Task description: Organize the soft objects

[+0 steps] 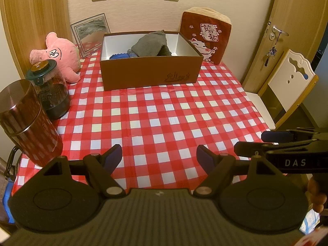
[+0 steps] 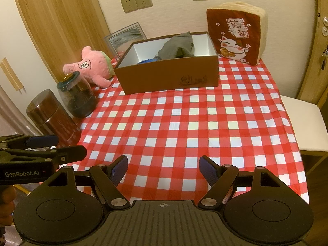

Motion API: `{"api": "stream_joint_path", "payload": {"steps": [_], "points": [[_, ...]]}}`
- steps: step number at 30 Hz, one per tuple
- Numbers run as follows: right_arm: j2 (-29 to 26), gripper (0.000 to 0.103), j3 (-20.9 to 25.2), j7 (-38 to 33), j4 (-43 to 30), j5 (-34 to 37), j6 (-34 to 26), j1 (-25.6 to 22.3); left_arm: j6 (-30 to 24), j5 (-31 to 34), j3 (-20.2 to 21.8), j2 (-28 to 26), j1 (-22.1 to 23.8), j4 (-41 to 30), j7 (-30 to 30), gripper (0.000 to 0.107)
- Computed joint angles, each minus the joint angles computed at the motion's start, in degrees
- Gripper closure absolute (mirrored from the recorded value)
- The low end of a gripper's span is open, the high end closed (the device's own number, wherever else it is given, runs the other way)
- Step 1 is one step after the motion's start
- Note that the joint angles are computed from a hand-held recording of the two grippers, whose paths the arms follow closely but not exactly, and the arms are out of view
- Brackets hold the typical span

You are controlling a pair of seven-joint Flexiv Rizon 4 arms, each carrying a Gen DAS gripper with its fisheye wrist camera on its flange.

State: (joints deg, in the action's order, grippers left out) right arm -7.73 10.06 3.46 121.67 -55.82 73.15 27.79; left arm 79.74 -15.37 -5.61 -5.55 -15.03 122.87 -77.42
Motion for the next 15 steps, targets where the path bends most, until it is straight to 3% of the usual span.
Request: {"api": "stream_joint_path", "payload": {"steps": [15], "points": [[-0.20, 0.026, 0.04, -0.13, -0.19, 0.23, -0.12, 0.12, 0.07, 0.02, -0.04, -0.27, 0.02, -0.18, -0.07, 0.029]]}}
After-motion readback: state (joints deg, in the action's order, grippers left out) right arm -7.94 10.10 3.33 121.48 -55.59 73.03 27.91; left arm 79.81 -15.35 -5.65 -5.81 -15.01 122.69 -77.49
